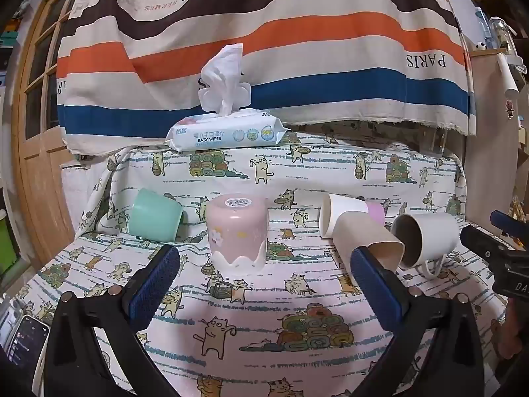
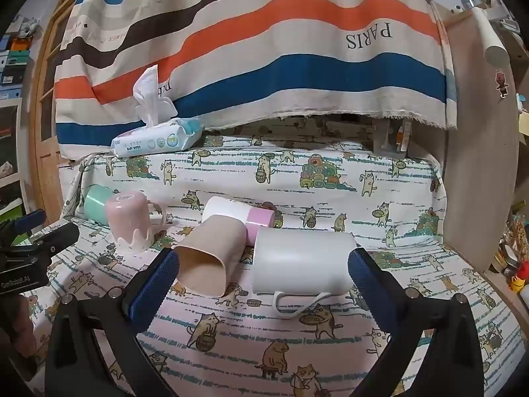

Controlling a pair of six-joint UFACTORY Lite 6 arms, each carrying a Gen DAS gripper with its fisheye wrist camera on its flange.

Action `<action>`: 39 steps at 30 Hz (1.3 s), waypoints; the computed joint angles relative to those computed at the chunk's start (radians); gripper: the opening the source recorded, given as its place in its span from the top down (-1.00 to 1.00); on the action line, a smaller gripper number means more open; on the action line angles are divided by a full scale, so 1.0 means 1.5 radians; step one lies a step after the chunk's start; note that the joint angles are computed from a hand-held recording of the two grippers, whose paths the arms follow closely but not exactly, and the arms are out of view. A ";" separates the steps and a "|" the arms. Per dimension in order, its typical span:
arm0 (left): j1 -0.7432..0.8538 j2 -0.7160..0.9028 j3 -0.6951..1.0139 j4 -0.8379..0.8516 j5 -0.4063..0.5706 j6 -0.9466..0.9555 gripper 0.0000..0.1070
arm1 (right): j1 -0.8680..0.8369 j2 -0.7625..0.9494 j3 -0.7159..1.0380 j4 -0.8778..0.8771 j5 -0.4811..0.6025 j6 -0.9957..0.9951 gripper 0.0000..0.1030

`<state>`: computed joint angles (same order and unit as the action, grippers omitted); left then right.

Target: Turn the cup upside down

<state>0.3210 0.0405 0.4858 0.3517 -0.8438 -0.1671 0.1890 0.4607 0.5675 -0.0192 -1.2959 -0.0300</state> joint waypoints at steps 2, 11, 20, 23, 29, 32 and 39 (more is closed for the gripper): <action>0.000 0.001 0.000 -0.001 -0.002 0.004 -0.92 | 0.001 -0.002 0.000 0.002 0.004 -0.001 -0.99; 0.000 0.003 0.000 0.000 -0.006 0.003 -0.92 | 0.000 -0.004 -0.001 0.000 0.008 0.003 -0.99; -0.007 -0.004 -0.015 -0.004 -0.014 0.008 -0.92 | -0.003 -0.005 -0.001 -0.010 0.009 0.003 -0.99; -0.006 -0.004 -0.014 -0.002 -0.014 0.007 -0.92 | -0.003 -0.010 -0.002 -0.011 0.014 0.002 -0.99; -0.008 -0.006 -0.018 -0.007 -0.014 0.010 -0.92 | 0.001 -0.001 0.002 0.004 0.008 0.002 -0.99; -0.005 -0.004 -0.014 0.000 -0.013 0.006 -0.92 | -0.014 -0.001 -0.003 -0.029 0.003 0.005 -0.99; -0.004 -0.005 -0.015 0.000 -0.013 0.006 -0.92 | -0.008 -0.008 -0.002 -0.037 0.015 0.000 -0.99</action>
<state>0.3144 0.0336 0.4633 0.3520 -0.8639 -0.1579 0.1768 0.4490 0.5653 -0.0746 -1.2732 -0.0300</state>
